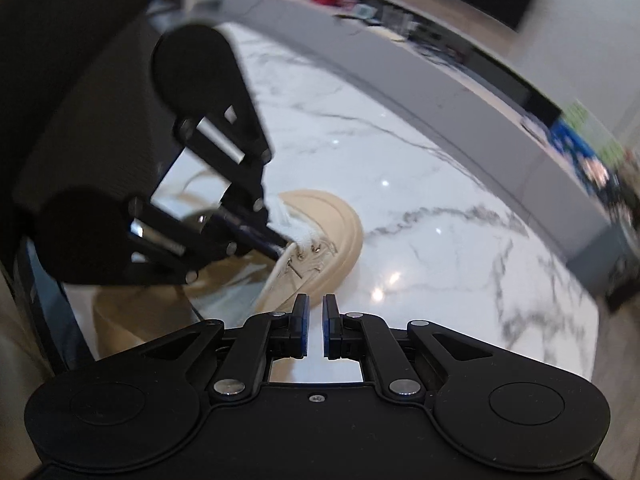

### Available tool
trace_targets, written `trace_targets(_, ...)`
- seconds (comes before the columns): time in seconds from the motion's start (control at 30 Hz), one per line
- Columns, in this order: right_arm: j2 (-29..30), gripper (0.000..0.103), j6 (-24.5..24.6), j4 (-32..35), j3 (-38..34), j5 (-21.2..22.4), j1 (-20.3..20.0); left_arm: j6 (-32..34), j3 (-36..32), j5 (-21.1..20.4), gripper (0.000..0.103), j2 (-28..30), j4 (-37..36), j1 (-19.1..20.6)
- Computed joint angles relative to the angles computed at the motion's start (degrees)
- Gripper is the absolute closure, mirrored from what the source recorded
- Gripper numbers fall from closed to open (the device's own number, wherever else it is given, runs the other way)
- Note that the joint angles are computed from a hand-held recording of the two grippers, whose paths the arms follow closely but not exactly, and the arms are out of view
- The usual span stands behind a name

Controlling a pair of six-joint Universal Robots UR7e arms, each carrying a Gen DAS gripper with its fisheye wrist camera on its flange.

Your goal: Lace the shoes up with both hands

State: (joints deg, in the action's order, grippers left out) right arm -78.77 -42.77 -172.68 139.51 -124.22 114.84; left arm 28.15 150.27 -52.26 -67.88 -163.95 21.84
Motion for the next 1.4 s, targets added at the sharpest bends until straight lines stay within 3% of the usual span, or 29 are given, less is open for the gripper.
trace_targets(0.3, 4.8, 0.096, -13.6, 0.7, -2.5, -0.5, -1.1, 1.7, 0.4, -0.9, 0.1, 0.5, -2.2, 0.7)
trace_targets(0.67, 4.6, 0.096, -27.2, 2.3, -2.5, 1.0, -2.1, 5.7, 0.9, -2.7, 0.099, 0.5, -6.2, 2.5)
trace_targets(0.9, 3.6, 0.101, -29.9, 4.4, -2.3, 1.6, -2.1, 6.0, 0.8, -2.9, 0.098, 0.8, -6.6, 2.7)
trace_targets(1.0, 3.3, 0.101, -28.3, 5.2, -2.3, 1.3, -1.9, 5.2, 0.9, -3.1, 0.098, 0.1, -5.7, 2.5)
trace_targets(1.1, 2.9, 0.101, -26.1, 6.8, -2.6, 0.9, -1.6, 3.0, 0.9, -3.5, 0.087, -2.2, -3.0, 2.0)
trace_targets(1.23, 2.5, 0.101, -24.6, 8.2, -3.1, 0.3, -0.8, -2.7, 1.7, -3.3, 0.082, -7.6, 2.1, 0.0)
trace_targets(1.4, 2.1, 0.102, -22.4, 8.9, -3.3, -1.7, 0.6, -15.1, 3.8, -1.0, 0.081, -17.1, 12.0, -3.1)
